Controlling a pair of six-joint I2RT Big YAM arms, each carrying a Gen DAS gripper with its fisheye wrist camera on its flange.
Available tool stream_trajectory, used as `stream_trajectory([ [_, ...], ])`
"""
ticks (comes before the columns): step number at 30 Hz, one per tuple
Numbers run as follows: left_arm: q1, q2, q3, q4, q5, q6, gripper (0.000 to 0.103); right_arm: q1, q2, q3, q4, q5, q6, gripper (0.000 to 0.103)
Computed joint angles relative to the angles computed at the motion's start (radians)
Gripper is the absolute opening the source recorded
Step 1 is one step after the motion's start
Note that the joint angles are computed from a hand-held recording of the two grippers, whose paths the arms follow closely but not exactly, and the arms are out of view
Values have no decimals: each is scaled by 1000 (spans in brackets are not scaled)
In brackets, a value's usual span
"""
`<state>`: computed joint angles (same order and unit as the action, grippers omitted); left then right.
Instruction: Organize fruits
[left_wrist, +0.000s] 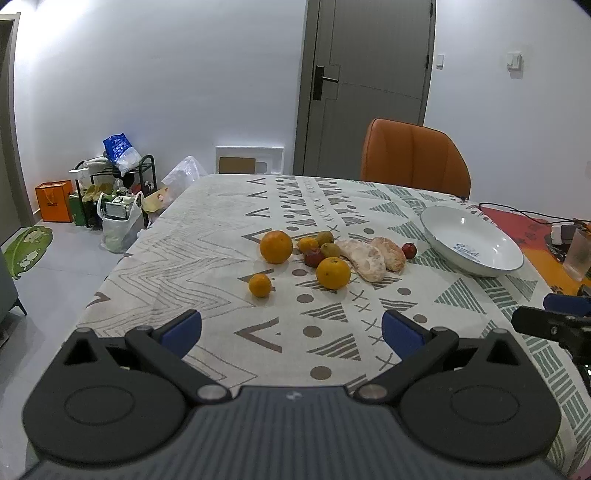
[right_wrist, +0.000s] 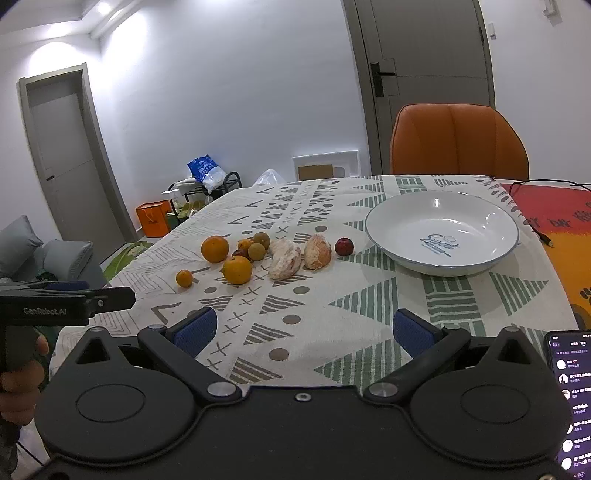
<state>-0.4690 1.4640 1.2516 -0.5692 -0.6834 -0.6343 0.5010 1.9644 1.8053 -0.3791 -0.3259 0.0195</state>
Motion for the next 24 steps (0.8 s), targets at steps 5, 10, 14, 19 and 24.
stream_trajectory([
  [5,-3,1,5,-5,-10,2,103,0,-1,-1,4,0,0,103],
  [10,-6,-5,4,-2,-17,8,103,0,-3,-5,8,2,-1,103],
  [14,-5,-9,0,3,-24,9,103,0,-5,-5,7,4,0,103],
  [19,-6,-10,-2,4,-29,6,103,-1,-6,-7,4,5,1,103],
  [24,-6,-11,-1,1,-29,7,103,-1,-6,-5,3,10,2,103],
])
